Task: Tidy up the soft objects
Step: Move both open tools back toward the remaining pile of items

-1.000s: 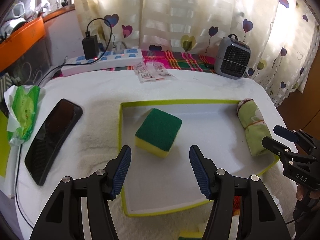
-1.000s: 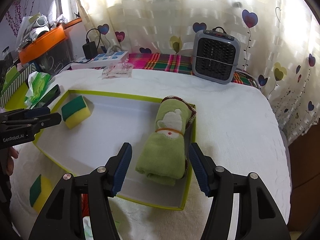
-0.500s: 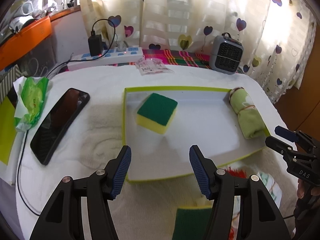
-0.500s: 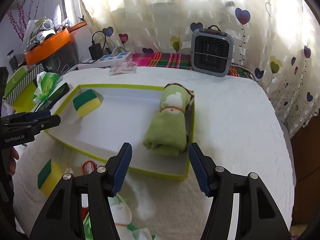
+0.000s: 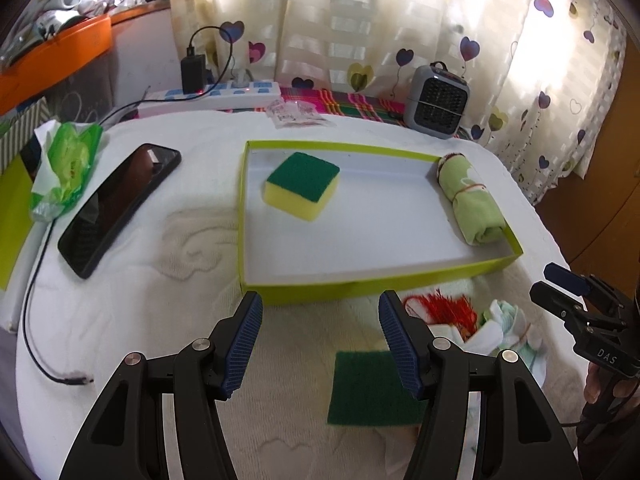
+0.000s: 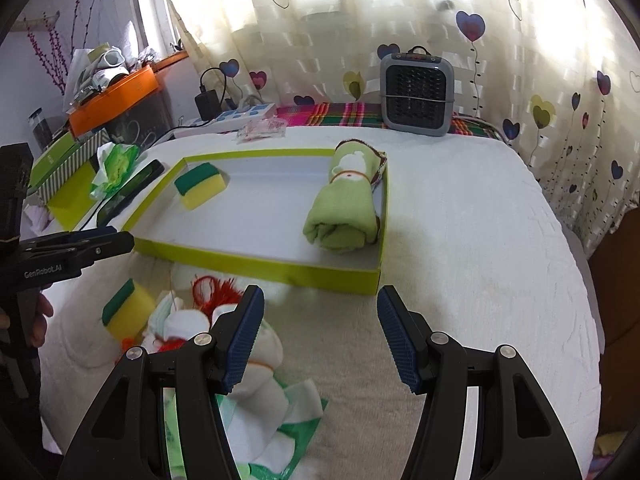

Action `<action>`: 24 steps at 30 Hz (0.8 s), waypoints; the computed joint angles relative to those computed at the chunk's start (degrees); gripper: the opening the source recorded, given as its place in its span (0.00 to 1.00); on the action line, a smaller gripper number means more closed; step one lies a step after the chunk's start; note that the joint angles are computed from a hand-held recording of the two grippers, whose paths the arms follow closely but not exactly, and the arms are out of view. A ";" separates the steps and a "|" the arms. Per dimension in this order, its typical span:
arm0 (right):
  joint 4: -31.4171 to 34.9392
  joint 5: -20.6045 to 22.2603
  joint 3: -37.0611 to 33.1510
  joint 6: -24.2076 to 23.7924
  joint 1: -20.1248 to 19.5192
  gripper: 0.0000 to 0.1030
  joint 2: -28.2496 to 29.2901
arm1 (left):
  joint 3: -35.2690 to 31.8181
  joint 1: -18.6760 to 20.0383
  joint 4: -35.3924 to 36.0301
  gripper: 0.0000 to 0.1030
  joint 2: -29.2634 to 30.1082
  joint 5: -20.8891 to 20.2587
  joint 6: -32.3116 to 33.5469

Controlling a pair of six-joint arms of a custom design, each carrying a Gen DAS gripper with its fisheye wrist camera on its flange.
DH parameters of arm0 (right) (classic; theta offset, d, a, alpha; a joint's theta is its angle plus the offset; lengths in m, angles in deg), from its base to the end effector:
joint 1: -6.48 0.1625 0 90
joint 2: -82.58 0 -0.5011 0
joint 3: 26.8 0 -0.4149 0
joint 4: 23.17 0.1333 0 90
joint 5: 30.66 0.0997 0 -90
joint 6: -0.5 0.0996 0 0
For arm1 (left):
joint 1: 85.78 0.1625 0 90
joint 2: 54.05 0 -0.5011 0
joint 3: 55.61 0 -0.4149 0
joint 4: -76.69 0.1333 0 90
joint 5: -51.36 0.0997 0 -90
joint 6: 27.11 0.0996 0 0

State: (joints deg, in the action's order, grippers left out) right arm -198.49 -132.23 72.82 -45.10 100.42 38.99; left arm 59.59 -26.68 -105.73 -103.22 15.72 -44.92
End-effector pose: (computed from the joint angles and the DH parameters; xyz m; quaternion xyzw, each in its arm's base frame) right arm 0.1632 -0.7200 0.1276 0.3802 -0.8847 0.2004 0.1806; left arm -0.1301 -0.6345 0.1549 -0.0049 0.8723 -0.3684 0.3214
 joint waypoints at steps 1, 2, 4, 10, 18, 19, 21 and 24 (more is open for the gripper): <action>-0.45 -0.11 0.33 -0.22 -0.06 0.58 -0.09 | 0.39 -0.08 -0.11 0.58 -0.09 0.15 -0.32; -0.74 -0.22 0.54 -0.26 -0.08 0.58 -0.15 | 0.74 -0.18 -0.15 0.58 -0.16 0.40 -0.72; -0.93 0.04 1.03 -0.18 -0.28 0.58 -0.44 | 1.47 -0.33 -0.58 0.58 -0.39 0.34 -1.17; -0.40 1.94 2.86 -0.02 -1.11 0.58 -1.66 | 3.62 -0.75 -2.94 0.58 -1.04 -1.03 -2.20; 0.98 4.15 4.76 -0.75 -2.00 0.58 -2.82 | 5.02 -0.69 -2.42 0.58 -1.15 -3.37 -4.58; 1.24 4.70 4.90 -0.62 -2.17 0.58 -2.99 | 5.24 -0.74 -2.61 0.58 -1.18 -3.51 -4.77; 1.97 5.87 5.16 -0.56 -2.51 0.58 -3.31 | 5.63 -0.73 -3.34 0.58 -1.26 -4.48 -4.99; 3.25 6.71 5.32 -1.09 -2.72 0.58 -3.37 | 6.07 -0.82 -4.69 0.59 -1.02 -5.79 -3.93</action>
State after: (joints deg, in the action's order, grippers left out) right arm -195.24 -125.52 78.14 -46.19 97.69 35.62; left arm 65.66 -27.50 -110.42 -104.24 9.93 -48.85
